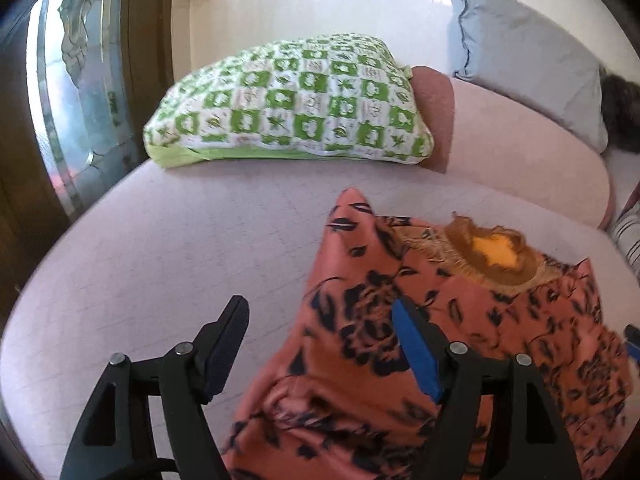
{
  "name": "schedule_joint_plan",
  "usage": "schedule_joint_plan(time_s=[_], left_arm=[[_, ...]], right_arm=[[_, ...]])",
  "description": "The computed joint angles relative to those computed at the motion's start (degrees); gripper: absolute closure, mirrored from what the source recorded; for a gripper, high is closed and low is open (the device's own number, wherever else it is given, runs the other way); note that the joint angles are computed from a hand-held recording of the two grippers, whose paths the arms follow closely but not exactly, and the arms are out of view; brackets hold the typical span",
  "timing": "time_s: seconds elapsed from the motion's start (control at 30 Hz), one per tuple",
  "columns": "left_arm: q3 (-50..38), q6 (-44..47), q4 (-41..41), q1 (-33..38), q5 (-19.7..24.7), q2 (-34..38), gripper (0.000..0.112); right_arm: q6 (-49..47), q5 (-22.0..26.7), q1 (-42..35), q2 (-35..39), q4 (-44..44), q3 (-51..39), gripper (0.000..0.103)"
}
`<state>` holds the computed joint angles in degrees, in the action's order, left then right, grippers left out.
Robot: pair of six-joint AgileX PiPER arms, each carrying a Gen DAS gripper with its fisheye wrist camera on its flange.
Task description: Fold small clothes
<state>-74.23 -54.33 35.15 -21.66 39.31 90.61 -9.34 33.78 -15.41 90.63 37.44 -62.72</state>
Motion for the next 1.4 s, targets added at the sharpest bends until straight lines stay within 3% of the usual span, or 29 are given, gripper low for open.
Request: schedule_joint_plan(time_s=[0.03, 0.07, 0.1, 0.13, 0.2, 0.23, 0.27, 0.33, 0.43, 0.53, 0.6, 0.7, 0.77, 0.83, 0.93, 1.03, 1.1, 1.2, 1.3, 1.4], left_arm=[[-1.21, 1.67, -1.89, 0.46, -0.21, 1.37, 0.033], [-3.00, 4.37, -4.43, 0.99, 0.65, 3.46, 0.033], [-5.51, 7.18, -6.77, 1.24, 3.42, 6.34, 0.033], [-7.21, 8.38, -7.67, 1.32, 5.82, 8.48, 0.033], [-7.04, 9.41, -9.80, 2.37, 5.03, 10.49, 0.038], [-5.96, 9.46, -10.55, 2.89, 3.08, 9.77, 0.051], [-5.98, 9.48, -10.43, 2.94, 3.03, 9.33, 0.067], [-5.47, 9.04, -8.65, 2.69, 3.14, 7.94, 0.080], [-3.24, 9.11, -10.82, 4.23, 0.76, 5.43, 0.086], [-0.37, 4.22, -6.69, 4.19, -0.94, 2.56, 0.088], [0.81, 0.90, -3.31, 3.73, -1.09, 0.70, 0.089], [1.20, -2.07, 1.11, 2.06, 0.86, 1.17, 0.086], [-2.34, -2.25, 3.48, 0.91, 6.93, 6.00, 0.065], [-3.84, -0.21, -0.83, 2.81, 7.40, 6.94, 0.060], [-3.73, 0.97, -5.66, 5.54, 6.21, 4.40, 0.055], [-1.16, -7.23, 0.94, 5.22, 5.75, 0.83, 0.055], [0.93, -10.97, 4.81, 4.34, 2.95, -1.48, 0.055], [0.69, -6.38, 3.73, 1.75, 0.51, -0.88, 0.055], [-1.42, 6.01, -4.95, -0.16, -1.04, 2.45, 0.052], [-5.13, 11.06, -8.15, -1.22, 4.43, 7.23, 0.050]], right_arm=[[1.82, -0.39, 0.78, 0.37, -1.94, -0.22, 0.044], [2.94, -1.89, 1.70, 0.92, -2.70, -0.27, 0.035], [4.25, -3.97, 2.51, 0.98, -4.00, 0.34, 0.035], [6.51, -4.48, 3.27, 2.00, -6.93, -0.38, 0.038], [8.24, -1.94, 4.11, 4.96, -10.61, -2.92, 0.069], [9.33, -0.08, 4.50, 6.74, -12.53, -4.53, 0.084], [8.90, 0.04, 4.56, 7.04, -12.17, -4.49, 0.088], [7.13, -1.55, 4.62, 4.29, -10.04, -2.99, 0.093], [-0.49, -7.16, 6.51, -1.89, -5.35, -0.66, 0.093], [-16.55, -10.10, 7.75, -5.55, 9.63, 0.36, 0.093], [-19.64, -12.22, 9.26, -5.01, 11.72, -0.27, 0.093], [-8.13, -10.60, 9.74, 2.98, -1.07, -4.81, 0.090], [1.84, -4.23, 8.63, 10.20, -10.41, -10.11, 0.089], [4.60, 0.48, 7.13, 13.55, -10.75, -13.19, 0.088], [7.01, 0.21, 6.57, 8.87, -13.71, -12.67, 0.085], [7.41, -5.86, 5.25, 2.74, -15.83, -8.11, 0.085], [0.29, -7.32, 3.49, -0.11, -8.61, -6.01, 0.085], [-9.21, 0.28, 4.18, 1.07, -0.71, -8.02, 0.085], [-15.07, 8.80, 6.41, 5.50, 5.40, -10.62, 0.085], [-13.81, 14.20, 12.07, 10.42, 0.41, -13.78, 0.085]])
